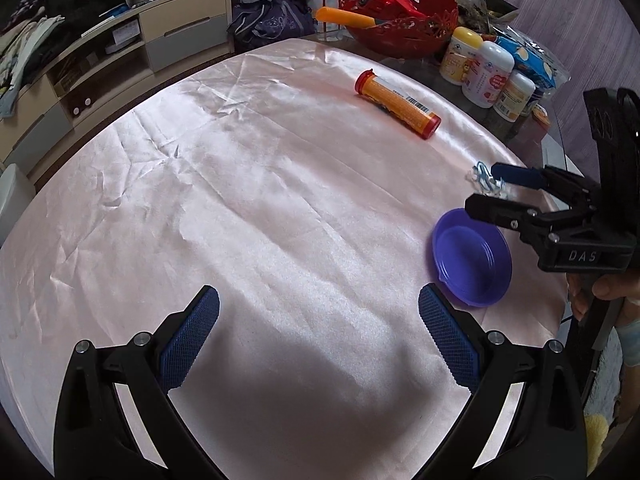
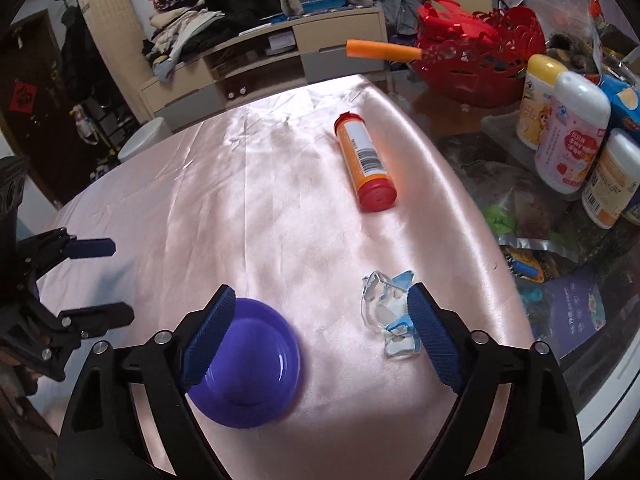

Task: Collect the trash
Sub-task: 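Grasp the blue plate and clear scrap with the right tool while the left tool grasps the orange tube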

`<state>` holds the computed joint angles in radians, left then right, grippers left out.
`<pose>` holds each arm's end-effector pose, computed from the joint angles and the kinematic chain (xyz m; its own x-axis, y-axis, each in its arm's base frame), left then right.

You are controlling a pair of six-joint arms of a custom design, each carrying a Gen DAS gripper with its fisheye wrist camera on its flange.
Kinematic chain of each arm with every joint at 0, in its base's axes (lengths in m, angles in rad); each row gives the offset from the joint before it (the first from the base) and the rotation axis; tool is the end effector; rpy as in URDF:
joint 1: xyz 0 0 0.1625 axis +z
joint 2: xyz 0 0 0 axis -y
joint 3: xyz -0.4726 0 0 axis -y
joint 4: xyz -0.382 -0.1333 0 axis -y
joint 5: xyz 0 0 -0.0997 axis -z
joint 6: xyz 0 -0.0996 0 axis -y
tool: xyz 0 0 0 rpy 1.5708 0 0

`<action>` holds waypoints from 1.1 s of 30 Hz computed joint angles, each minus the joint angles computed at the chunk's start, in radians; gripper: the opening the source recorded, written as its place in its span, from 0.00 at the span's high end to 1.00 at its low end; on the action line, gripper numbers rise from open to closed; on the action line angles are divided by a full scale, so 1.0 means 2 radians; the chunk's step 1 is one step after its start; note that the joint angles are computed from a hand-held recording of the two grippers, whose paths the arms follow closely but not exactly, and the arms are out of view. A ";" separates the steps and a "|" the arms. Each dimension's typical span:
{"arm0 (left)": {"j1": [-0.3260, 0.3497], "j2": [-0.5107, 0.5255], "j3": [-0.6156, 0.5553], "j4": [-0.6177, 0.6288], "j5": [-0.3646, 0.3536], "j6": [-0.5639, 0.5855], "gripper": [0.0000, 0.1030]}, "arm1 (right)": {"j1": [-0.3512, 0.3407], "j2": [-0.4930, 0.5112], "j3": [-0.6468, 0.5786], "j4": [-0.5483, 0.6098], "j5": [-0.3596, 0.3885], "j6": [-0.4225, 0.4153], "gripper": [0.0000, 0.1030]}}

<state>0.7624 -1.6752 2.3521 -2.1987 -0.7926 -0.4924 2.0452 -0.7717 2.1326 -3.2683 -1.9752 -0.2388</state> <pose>-0.1089 -0.3850 0.3175 -0.7530 0.1487 -0.6410 0.4157 0.8626 -0.2883 0.3316 -0.4397 0.0650 -0.7503 -0.4943 0.4390 -0.6264 0.7438 -0.2331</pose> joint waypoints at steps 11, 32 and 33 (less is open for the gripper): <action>0.017 0.047 -0.026 -0.044 0.007 0.037 0.08 | 0.023 0.006 0.010 0.024 -0.032 0.019 0.43; 0.065 0.226 -0.139 -0.186 -0.014 0.149 0.12 | 0.024 -0.037 0.081 -0.005 -0.040 0.094 0.94; 0.067 0.234 -0.143 -0.190 -0.014 0.149 0.16 | 0.023 -0.038 0.084 -0.009 -0.038 0.099 0.94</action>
<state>0.8959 -1.2070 2.0663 -2.5793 -0.8213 -0.1937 2.0916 -0.8469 2.3010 -3.2869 -2.0506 -0.0412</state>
